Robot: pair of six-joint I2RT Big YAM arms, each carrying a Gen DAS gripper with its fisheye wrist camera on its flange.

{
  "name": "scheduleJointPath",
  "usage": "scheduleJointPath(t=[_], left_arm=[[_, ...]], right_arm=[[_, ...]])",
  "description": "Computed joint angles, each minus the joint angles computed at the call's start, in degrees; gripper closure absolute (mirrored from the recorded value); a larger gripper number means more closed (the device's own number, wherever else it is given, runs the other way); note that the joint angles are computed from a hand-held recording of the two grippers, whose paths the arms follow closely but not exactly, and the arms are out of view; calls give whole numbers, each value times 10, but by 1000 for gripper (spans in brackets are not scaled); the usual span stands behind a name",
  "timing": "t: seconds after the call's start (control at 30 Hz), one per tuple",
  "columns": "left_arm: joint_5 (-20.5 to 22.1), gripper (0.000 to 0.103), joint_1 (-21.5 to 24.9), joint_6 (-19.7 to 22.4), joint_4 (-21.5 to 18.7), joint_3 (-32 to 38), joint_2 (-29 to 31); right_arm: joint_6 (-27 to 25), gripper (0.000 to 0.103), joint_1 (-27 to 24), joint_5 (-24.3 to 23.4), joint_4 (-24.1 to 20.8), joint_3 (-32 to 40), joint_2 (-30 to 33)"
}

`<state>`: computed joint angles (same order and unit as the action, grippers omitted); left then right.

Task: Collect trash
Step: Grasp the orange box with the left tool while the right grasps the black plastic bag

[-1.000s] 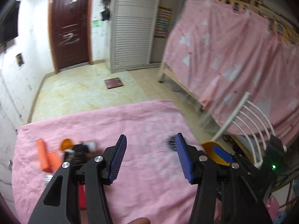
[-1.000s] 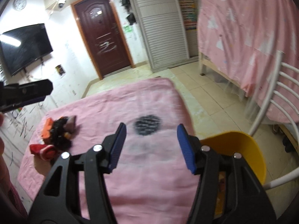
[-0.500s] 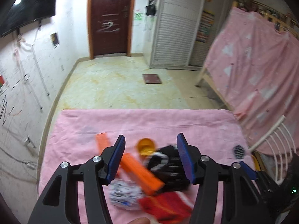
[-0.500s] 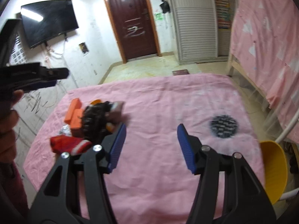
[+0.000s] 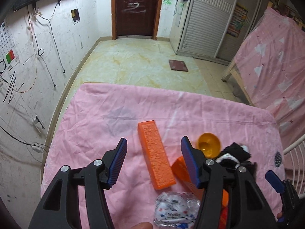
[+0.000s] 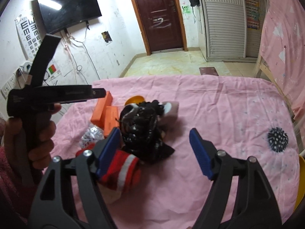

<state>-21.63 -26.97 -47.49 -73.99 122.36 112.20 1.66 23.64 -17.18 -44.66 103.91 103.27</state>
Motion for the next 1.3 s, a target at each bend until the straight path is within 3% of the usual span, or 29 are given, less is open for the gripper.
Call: scheduleJointPath(t=[0.3, 0.37, 0.43, 0.5, 0.57, 0.67, 0.87, 1.3], left_arm=[[17, 51, 9, -18, -30, 14, 27], [23, 52, 9, -19, -35, 22, 35], [25, 61, 10, -19, -37, 25, 40], [16, 73, 7, -21, -40, 29, 44], [13, 85, 5, -22, -44, 34, 47], [10, 86, 4, -21, -35, 21, 40], [-6, 87, -3, -31, -23, 3, 21], [-48, 87, -31, -22, -53, 70, 23]], right_arm=[[-3, 31, 9, 6, -33, 33, 27], [-3, 39, 10, 3, -42, 43, 34], [0, 44, 11, 2, -47, 51, 42], [3, 55, 10, -9, -52, 55, 46], [5, 73, 9, -20, -60, 61, 50], [8, 78, 9, -23, -56, 60, 49], [26, 78, 3, -14, -12, 26, 21], [53, 78, -33, -2, 47, -27, -26]])
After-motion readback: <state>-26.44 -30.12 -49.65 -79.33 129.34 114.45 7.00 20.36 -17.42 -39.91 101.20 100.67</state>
